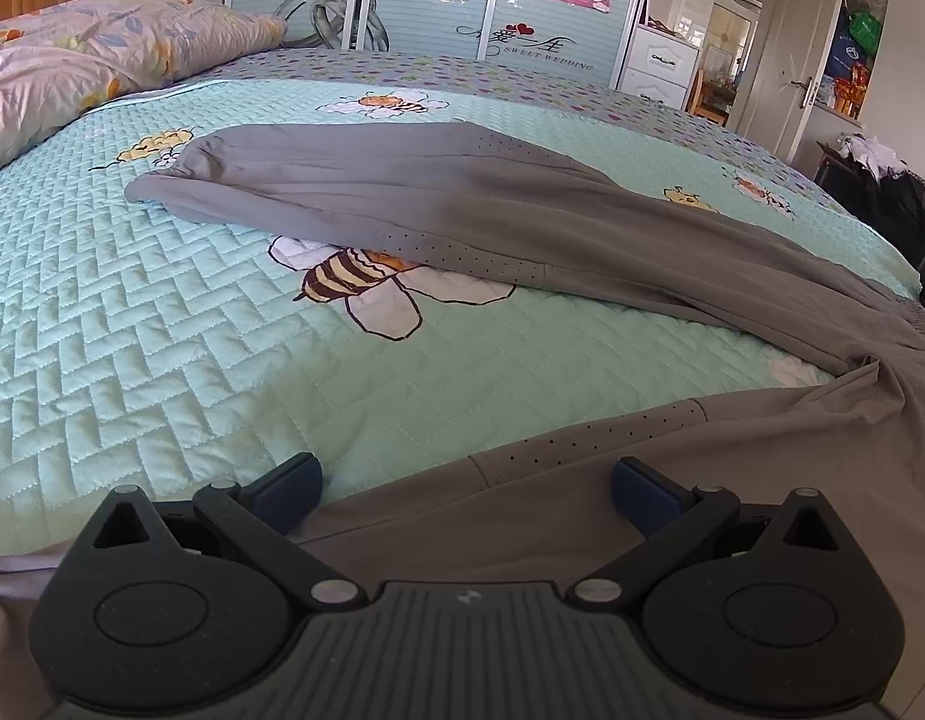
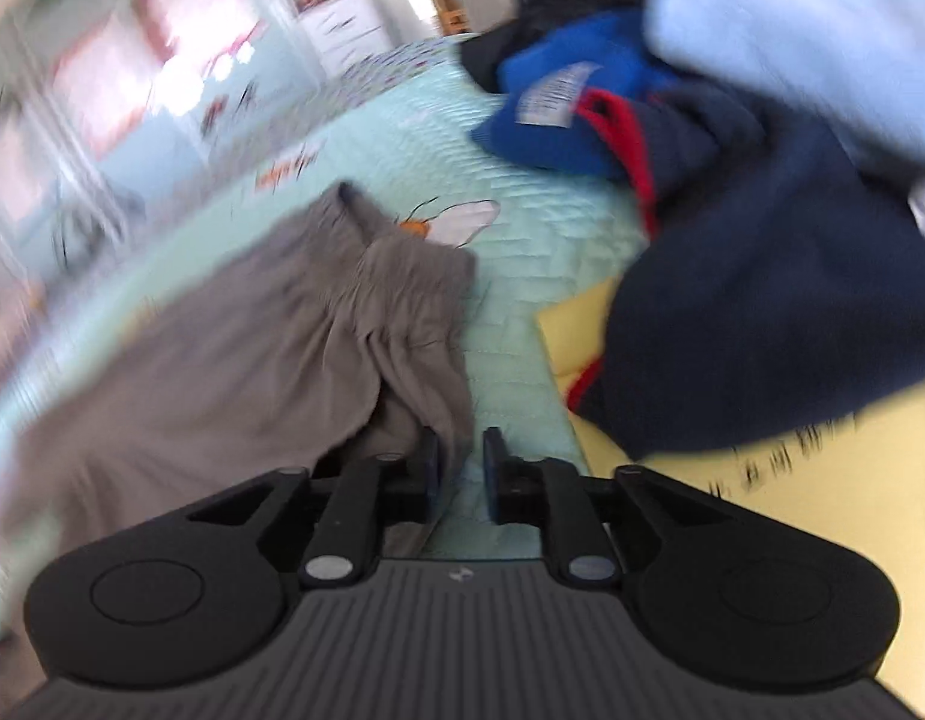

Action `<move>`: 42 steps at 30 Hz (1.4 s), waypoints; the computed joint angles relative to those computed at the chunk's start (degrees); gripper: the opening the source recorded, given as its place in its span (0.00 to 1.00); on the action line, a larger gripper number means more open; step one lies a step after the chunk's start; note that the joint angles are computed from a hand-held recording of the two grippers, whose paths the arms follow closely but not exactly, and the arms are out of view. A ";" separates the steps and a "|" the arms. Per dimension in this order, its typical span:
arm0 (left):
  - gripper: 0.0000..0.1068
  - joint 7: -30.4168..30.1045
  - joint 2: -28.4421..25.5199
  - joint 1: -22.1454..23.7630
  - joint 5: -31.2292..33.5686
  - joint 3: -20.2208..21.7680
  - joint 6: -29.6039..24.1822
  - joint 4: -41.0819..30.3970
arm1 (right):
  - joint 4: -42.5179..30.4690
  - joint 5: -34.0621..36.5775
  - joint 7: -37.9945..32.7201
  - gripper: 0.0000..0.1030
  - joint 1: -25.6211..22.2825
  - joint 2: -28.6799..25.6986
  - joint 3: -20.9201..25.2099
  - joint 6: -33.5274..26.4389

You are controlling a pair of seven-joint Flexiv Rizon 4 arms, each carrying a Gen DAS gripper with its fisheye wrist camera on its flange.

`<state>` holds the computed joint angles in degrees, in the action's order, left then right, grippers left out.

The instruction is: Fold clothes

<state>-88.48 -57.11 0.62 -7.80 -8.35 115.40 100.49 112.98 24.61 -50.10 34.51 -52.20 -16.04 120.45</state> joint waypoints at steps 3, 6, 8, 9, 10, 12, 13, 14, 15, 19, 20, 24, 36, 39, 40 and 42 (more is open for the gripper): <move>0.96 -0.15 0.06 0.40 0.31 -0.36 0.00 0.11 | 1.75 0.67 0.08 0.31 -1.51 0.84 3.71 8.31; 0.96 -0.75 0.17 1.81 1.25 -1.75 0.04 0.44 | 2.84 -5.40 -1.57 0.35 -6.00 1.65 10.17 15.89; 0.96 -1.59 0.29 3.57 2.40 -3.49 0.15 0.92 | 3.28 -14.66 -0.80 0.40 -12.21 1.96 16.56 17.73; 0.96 -2.24 0.29 5.01 3.40 -4.93 0.35 1.27 | 3.66 -19.21 1.26 0.41 -13.94 1.84 17.83 16.95; 0.96 -3.14 0.09 6.96 4.80 -6.91 0.78 1.64 | 3.95 -20.75 1.72 0.41 -14.08 2.02 18.01 14.95; 0.96 -5.33 -0.62 11.05 7.88 -11.05 1.60 2.27 | 4.63 -17.02 -0.32 0.37 -9.80 3.42 14.86 6.00; 0.96 -6.46 -1.12 12.93 9.49 -12.98 1.92 2.44 | 4.71 -14.97 -1.45 0.32 -8.54 3.13 14.23 5.63; 0.96 -7.25 -1.74 14.44 11.32 -14.52 2.47 2.42 | 5.16 -14.05 -1.65 0.32 -8.36 2.73 14.51 7.64; 0.96 -8.05 -2.39 15.89 13.15 -16.00 2.98 2.37 | 5.45 -13.27 -1.62 0.32 -8.06 3.14 14.55 7.51; 0.96 -8.53 -3.17 15.30 17.22 -15.69 4.43 0.93 | 4.76 -8.18 -5.50 0.45 -0.16 5.40 8.33 2.89; 0.96 -8.27 -3.17 14.58 17.71 -15.09 4.64 0.49 | 3.82 -8.71 -6.29 0.50 0.06 5.08 8.16 3.83; 0.96 -7.82 -3.19 11.88 16.30 -12.80 2.46 -0.87 | -2.97 -16.81 -9.24 0.65 -5.27 2.48 12.65 6.66; 0.96 -3.51 -3.22 4.63 10.17 -5.55 2.86 -2.67 | -28.43 -21.04 -0.18 0.66 -8.98 -6.39 9.78 -7.30; 0.96 -2.98 -3.66 3.59 8.92 -4.70 3.59 -3.19 | -32.39 -16.26 3.35 0.72 -10.04 -8.96 6.04 -5.21; 0.96 -2.85 -3.82 3.22 8.50 -4.39 3.88 -3.37 | -33.41 -18.90 2.21 0.72 -12.16 -9.29 7.02 -5.74; 0.96 -2.83 -4.13 2.94 7.89 -4.25 4.33 -3.70 | -34.93 -25.44 -1.09 0.72 -14.48 -9.41 6.44 -9.29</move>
<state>-91.31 -61.23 3.57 0.09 -12.60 119.72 96.79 78.06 -0.83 -51.19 20.02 -61.61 -9.60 111.16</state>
